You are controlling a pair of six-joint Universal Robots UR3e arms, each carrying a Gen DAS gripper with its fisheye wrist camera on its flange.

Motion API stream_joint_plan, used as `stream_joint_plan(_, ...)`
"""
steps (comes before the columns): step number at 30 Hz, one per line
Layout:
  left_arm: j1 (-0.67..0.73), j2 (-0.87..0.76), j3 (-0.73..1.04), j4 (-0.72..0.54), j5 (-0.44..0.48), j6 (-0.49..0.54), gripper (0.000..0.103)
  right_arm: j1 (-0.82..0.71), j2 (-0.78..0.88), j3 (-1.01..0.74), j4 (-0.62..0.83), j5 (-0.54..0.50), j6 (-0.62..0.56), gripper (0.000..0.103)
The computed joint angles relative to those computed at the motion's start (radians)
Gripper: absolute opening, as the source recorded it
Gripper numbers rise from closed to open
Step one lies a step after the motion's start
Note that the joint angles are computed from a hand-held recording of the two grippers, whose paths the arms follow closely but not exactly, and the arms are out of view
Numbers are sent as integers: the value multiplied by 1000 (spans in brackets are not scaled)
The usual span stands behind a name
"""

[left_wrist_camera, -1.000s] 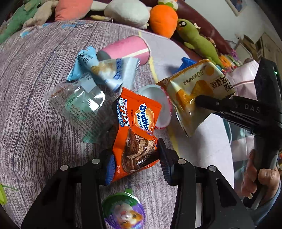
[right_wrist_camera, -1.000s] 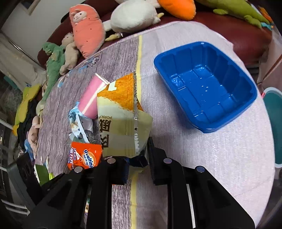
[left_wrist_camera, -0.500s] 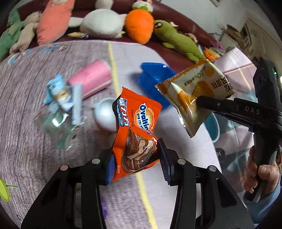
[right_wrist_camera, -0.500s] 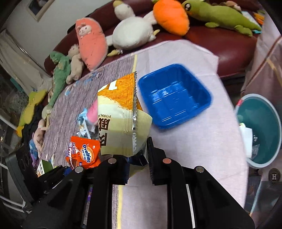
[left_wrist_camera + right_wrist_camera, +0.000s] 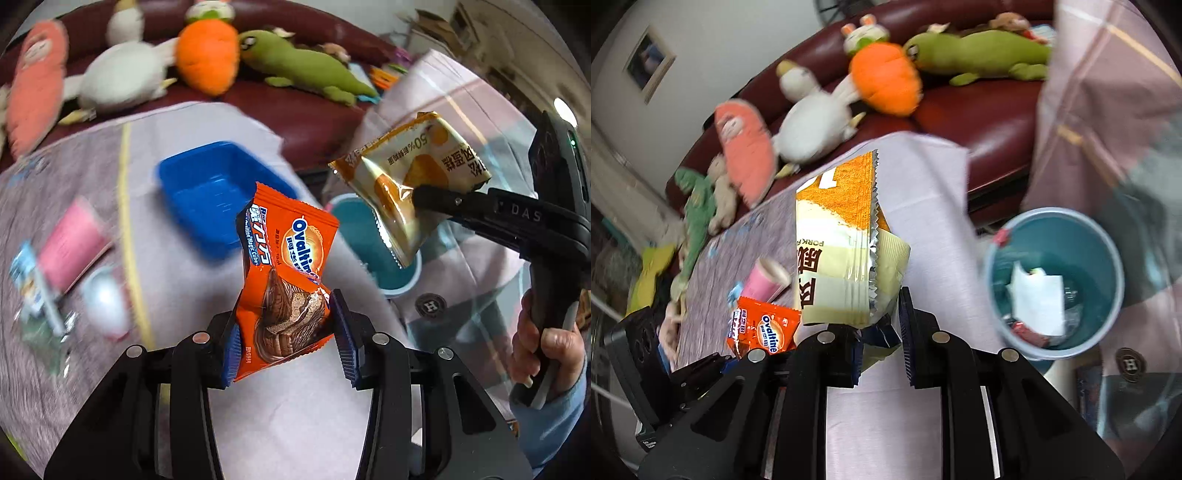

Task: Collect trash
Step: 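Carry both snack packs over the teal bin and open both grippers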

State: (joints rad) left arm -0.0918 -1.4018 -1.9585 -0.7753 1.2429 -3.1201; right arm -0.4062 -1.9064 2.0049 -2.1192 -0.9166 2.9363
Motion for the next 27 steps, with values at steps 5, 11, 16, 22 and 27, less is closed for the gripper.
stream_joint_plan(5, -149, -223, 197, 28, 44, -45, 44, -222, -51, 20, 104, 41, -131, 17)
stream_joint_plan(11, -276, -472, 448, 1, 84, -89, 44, -374, -21, 31, 129, 48, -220, 17)
stream_joint_plan(16, -336, -638, 645, -54, 104, -104, 44, -421, 40, 38, 97, 43, -244, 17)
stream_joint_plan(22, -376, -800, 843, -123, 117, -116, 44, -446, 128, 25, 47, 29, -255, 17)
stream_joint_plan(27, -386, -886, 943, -161, 117, -119, 44, -435, 180, 14, 0, 11, -236, 17)
